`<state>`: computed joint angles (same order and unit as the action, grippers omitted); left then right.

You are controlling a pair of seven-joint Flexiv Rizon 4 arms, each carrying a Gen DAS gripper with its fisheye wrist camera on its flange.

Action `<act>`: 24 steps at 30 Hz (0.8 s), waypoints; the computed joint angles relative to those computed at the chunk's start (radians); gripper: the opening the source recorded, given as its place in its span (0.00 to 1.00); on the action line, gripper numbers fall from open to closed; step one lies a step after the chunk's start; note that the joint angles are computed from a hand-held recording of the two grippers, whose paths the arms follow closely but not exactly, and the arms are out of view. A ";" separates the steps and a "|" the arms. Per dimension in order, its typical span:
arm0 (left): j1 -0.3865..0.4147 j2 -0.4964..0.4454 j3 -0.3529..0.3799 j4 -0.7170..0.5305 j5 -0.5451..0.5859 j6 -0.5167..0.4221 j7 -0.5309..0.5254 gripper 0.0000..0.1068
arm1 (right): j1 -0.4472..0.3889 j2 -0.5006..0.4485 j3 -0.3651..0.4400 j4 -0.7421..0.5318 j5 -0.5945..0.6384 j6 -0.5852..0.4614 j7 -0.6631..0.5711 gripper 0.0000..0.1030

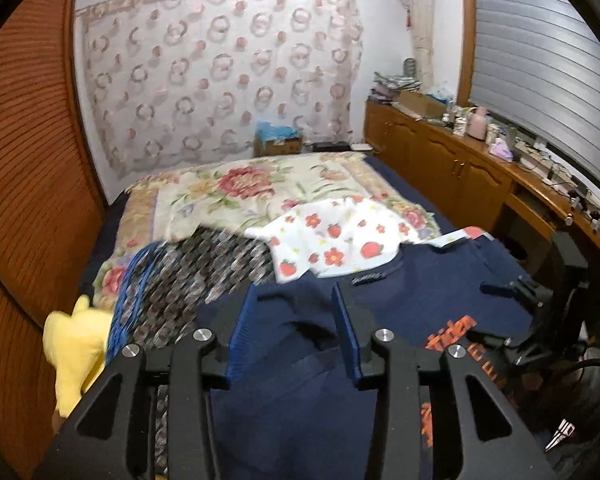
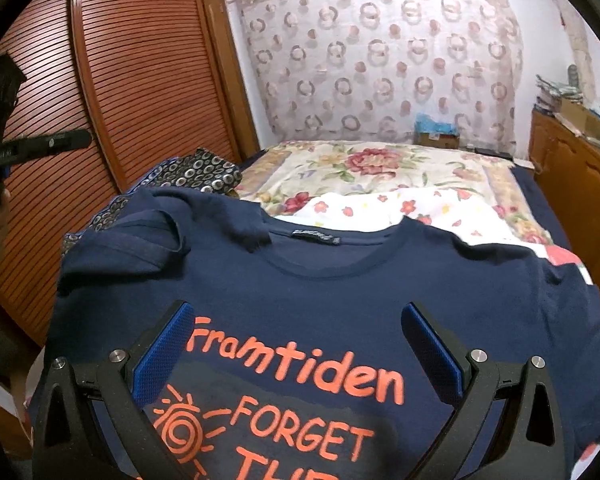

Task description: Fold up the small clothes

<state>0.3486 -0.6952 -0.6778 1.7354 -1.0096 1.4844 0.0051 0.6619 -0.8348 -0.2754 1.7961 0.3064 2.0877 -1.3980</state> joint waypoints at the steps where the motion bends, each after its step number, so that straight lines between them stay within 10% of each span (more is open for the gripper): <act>1: 0.001 -0.003 0.009 0.004 -0.002 0.008 -0.004 0.38 | 0.006 -0.003 -0.004 -0.011 -0.004 -0.010 -0.002 0.98; 8: 0.047 -0.044 0.041 0.047 0.030 0.053 -0.078 0.39 | -0.016 -0.017 0.031 -0.068 -0.083 -0.044 0.003 0.97; 15: 0.161 -0.108 -0.100 0.079 0.056 0.195 -0.108 0.43 | -0.093 -0.053 0.094 -0.175 -0.232 -0.117 0.026 0.92; 19: 0.220 -0.131 -0.163 0.099 0.129 0.248 -0.153 0.07 | -0.166 -0.082 0.140 -0.261 -0.332 -0.175 0.055 0.92; 24: 0.270 -0.141 -0.211 0.118 0.182 0.261 -0.156 0.10 | -0.224 -0.093 0.175 -0.284 -0.412 -0.184 0.068 0.92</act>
